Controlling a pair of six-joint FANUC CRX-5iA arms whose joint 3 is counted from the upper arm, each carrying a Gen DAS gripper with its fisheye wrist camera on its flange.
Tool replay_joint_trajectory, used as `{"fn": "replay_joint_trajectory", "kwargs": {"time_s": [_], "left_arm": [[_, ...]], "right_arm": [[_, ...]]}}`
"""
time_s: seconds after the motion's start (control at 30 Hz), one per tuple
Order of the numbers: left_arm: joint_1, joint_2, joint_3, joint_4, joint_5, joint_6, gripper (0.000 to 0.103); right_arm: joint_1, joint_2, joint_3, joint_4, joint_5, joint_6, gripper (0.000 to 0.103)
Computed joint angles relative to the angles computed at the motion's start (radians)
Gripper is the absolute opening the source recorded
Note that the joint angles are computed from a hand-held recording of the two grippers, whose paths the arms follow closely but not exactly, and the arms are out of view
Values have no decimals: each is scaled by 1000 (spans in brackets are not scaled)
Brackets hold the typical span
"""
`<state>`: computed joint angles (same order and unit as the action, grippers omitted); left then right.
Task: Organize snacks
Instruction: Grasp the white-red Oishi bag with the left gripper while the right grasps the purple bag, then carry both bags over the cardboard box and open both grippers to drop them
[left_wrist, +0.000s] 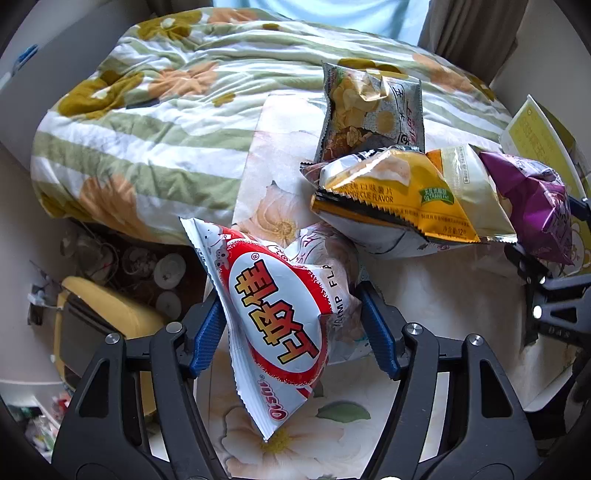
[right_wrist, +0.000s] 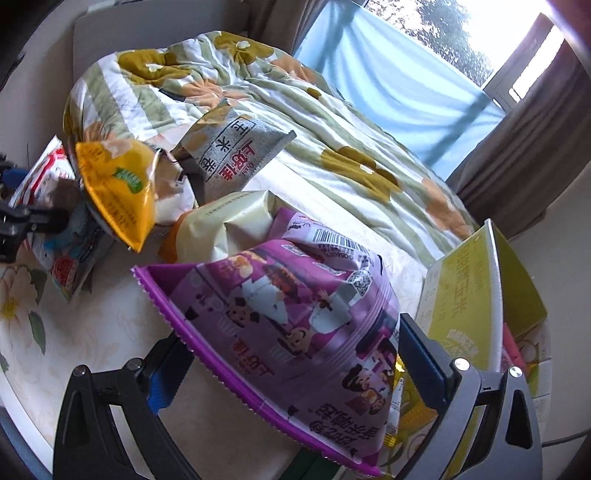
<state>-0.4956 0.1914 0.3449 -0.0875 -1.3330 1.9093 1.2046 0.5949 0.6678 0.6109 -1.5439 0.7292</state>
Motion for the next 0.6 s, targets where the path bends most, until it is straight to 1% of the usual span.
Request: {"fn": "replay_joint_trajectory", "kwargs": {"time_s": [0.03,0.1,0.17,0.43,0.6], "left_arm": [[2,-4,-4,2,-1,2,65],[3,-11,-11,6,0,6,65],[6,-18,-16,11,2,6,65],[4,-47,-14,0,-8,14,65],[10,-81,-14,-3,-25,19,65]], "right_arm": [[-2,-1,3,-9,-1,-8,83],[-4,-1,6,-17,-8,-16,75],[-4,-10,-1,-24,2,-34,71],[9,-22,7,-21,-2,-105,64],[22,-33,21,-7,-16,-149,64]]}}
